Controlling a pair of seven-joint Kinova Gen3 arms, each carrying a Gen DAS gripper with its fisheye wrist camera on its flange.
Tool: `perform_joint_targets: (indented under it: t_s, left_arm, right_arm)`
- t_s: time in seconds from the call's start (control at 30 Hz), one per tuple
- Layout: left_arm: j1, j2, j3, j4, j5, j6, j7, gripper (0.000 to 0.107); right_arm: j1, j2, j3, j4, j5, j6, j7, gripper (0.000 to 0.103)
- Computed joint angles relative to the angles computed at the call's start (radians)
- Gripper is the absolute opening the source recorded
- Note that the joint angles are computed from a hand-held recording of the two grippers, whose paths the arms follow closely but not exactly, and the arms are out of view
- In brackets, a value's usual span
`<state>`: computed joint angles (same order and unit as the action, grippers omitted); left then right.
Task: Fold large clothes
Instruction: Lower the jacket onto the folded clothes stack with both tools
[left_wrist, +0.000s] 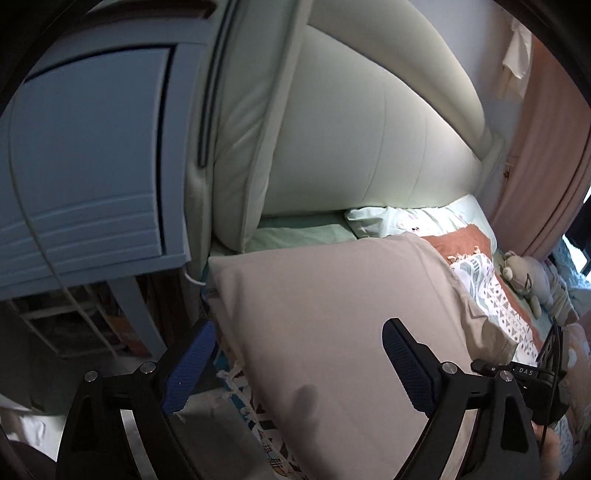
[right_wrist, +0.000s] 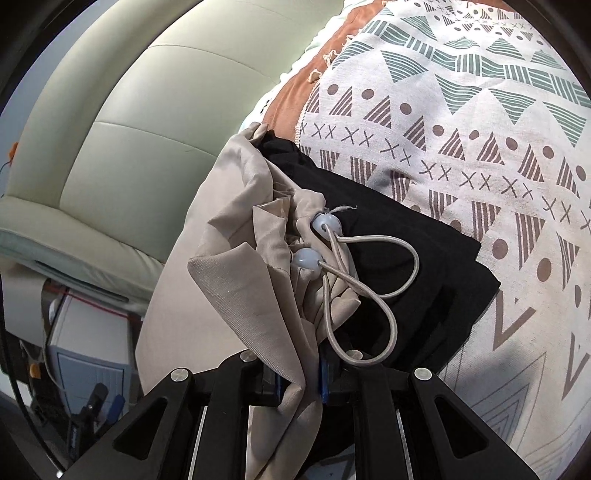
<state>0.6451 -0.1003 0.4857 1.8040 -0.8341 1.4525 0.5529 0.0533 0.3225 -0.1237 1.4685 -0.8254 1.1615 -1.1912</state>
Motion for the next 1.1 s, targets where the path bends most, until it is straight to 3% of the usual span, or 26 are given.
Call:
perform_joint_targets:
  t_s: [0.07,0.17,0.23,0.37,0.47,0.53,0.63,0.73,0.93,1.1]
  left_arm:
    - [-0.054,-0.031,0.039,0.055,0.028,-0.059,0.068,0.092]
    - [-0.148,-0.051,0.092,0.12,0.073,-0.16,0.08,0.092]
    - [-0.123,-0.06,0.04,0.165,0.093,-0.241,0.1,0.092]
    - [0.026,-0.077,-0.133,0.27,0.061,-0.404,0.226,0.092]
    - [-0.001,-0.119,-0.143,0.333,0.024,-0.509,0.266,0.082]
    - [-0.091,-0.125,-0.085,0.325,0.03,-0.527,0.212,0.058]
    - [-0.192,-0.134,-0.025,0.283,0.076,-0.521,0.094,0.038]
    - [-0.229,-0.15,-0.024,0.261,0.103,-0.517,0.033,0.019]
    - [-0.294,-0.148,-0.013,0.221,0.152,-0.513,-0.079,0.013]
    - [-0.324,-0.117,0.019,0.196,0.146,-0.49,-0.102,0.013]
  right_arm:
    - [-0.002,0.001,0.001,-0.006,0.006,0.008,-0.005,0.015]
    - [-0.002,0.009,0.001,-0.021,0.015,0.023,-0.009,0.015]
    - [-0.006,0.006,0.002,-0.027,0.027,0.026,-0.015,0.015]
    - [-0.021,-0.009,0.004,-0.034,0.06,0.019,-0.021,0.015]
    - [-0.018,-0.005,0.002,-0.045,0.059,0.031,-0.014,0.014]
    - [-0.016,-0.004,0.002,-0.049,0.056,0.035,-0.011,0.014]
    - [-0.018,-0.014,0.0,-0.053,0.054,0.032,-0.002,0.014]
    - [-0.006,-0.027,-0.002,-0.049,0.026,0.038,0.019,0.014]
    - [0.004,-0.084,0.01,0.006,-0.023,0.013,0.09,0.014]
    - [0.016,-0.116,0.034,0.091,-0.076,-0.034,0.149,0.014]
